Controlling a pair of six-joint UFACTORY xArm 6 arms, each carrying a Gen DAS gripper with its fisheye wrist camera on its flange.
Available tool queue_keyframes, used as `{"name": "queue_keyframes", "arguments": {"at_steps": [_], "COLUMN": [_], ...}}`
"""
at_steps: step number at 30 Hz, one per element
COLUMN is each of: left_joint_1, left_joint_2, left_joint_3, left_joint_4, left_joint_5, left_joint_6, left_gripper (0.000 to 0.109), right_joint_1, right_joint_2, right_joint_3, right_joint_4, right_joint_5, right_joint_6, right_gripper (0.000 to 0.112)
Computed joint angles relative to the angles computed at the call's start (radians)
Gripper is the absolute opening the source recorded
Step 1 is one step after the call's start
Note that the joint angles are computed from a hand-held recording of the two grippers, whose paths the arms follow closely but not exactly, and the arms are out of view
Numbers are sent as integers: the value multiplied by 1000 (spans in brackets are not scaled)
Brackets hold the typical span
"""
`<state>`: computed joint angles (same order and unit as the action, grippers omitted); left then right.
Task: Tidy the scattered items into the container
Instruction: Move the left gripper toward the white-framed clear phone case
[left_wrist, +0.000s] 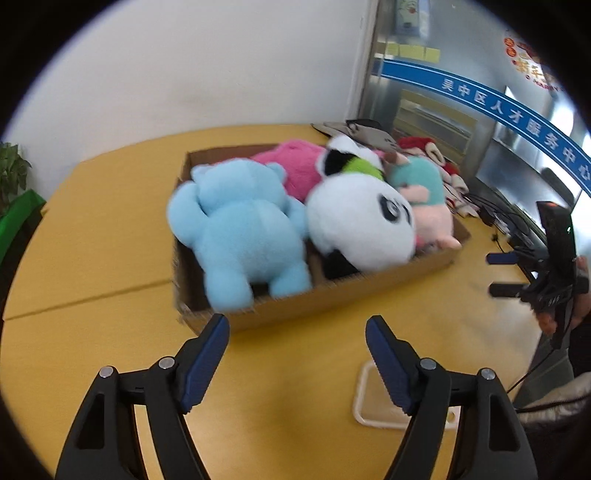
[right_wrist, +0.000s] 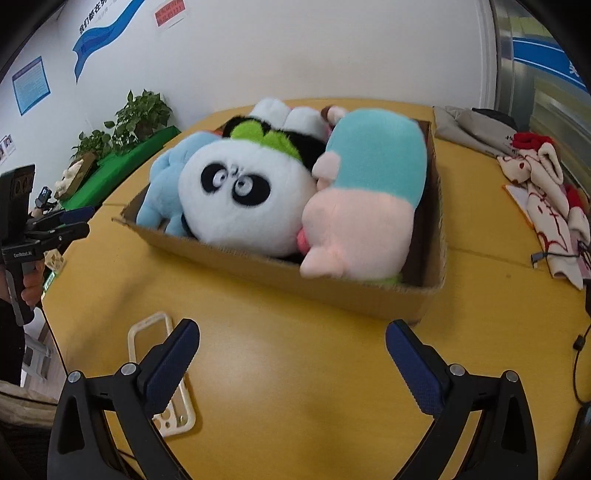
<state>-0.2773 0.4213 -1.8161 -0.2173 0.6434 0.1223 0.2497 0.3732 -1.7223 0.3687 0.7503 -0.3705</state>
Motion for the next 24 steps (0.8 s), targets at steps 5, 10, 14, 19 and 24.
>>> {"name": "queue_keyframes", "arguments": {"at_steps": [5,10,14,19,24], "left_joint_1": [-30,-55,-79,-100,-108], "left_joint_2": [7,47,101,90,58], "left_joint_3": [58,49,-8,5,39], "left_joint_4": [-81,-141,-74,52,90], "left_joint_5": [44,111,187,183,207], "left_joint_6": [-10,35,1,-89,-150], "left_gripper": [76,75,56,17,9], "right_joint_1": [68,105,107,76,62], "right_joint_2": [-113,-119,-112,-67,-87], "right_joint_3": [228,271,272,215,202], "right_joint_4": [9,-81,-126,-167,-62], "right_joint_5": [8,52,23,22,100], "right_joint_6": [-77,-72,-52,78,56], "right_gripper": [97,74,50,48,50]}}
